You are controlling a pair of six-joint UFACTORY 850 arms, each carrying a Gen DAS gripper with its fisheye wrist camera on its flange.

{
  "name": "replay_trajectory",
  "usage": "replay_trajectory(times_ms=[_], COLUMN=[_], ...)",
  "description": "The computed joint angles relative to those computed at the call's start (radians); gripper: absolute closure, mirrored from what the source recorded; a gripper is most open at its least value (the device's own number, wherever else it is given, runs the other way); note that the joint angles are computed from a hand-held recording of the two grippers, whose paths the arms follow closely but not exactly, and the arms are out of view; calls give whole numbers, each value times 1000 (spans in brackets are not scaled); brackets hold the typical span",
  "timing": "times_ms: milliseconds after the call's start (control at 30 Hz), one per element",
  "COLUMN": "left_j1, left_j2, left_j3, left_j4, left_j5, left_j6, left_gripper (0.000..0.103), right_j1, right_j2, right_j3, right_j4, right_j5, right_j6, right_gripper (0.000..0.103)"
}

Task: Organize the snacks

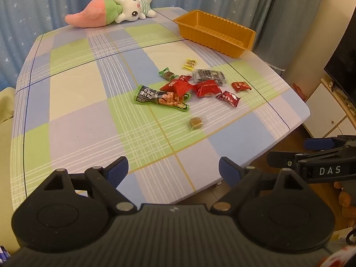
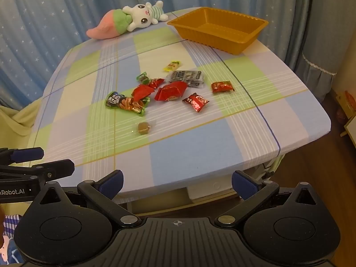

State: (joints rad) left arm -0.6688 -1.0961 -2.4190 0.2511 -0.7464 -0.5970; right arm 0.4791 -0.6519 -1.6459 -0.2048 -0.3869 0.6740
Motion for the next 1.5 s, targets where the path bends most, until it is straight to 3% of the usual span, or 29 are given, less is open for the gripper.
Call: replay_trajectory(times_ms=[300,700,1500], left_j1=[0,5,17], left_j2=[-19,34,39], left_j3=[-50,49,57], left_j4=[-7,0,-10], left_j5=[-41,21,25], left_j6=[7,-8,-9], left_gripper=[16,16,16], right_j1=[5,10,18], right_j2=[-17,-17,-36], right_j3=[-22,-27,-65], right_j4=[-7,-26,-31], right_j5=[-5,0,-21], right_j6=[4,11,8], right_gripper=[0,0,0])
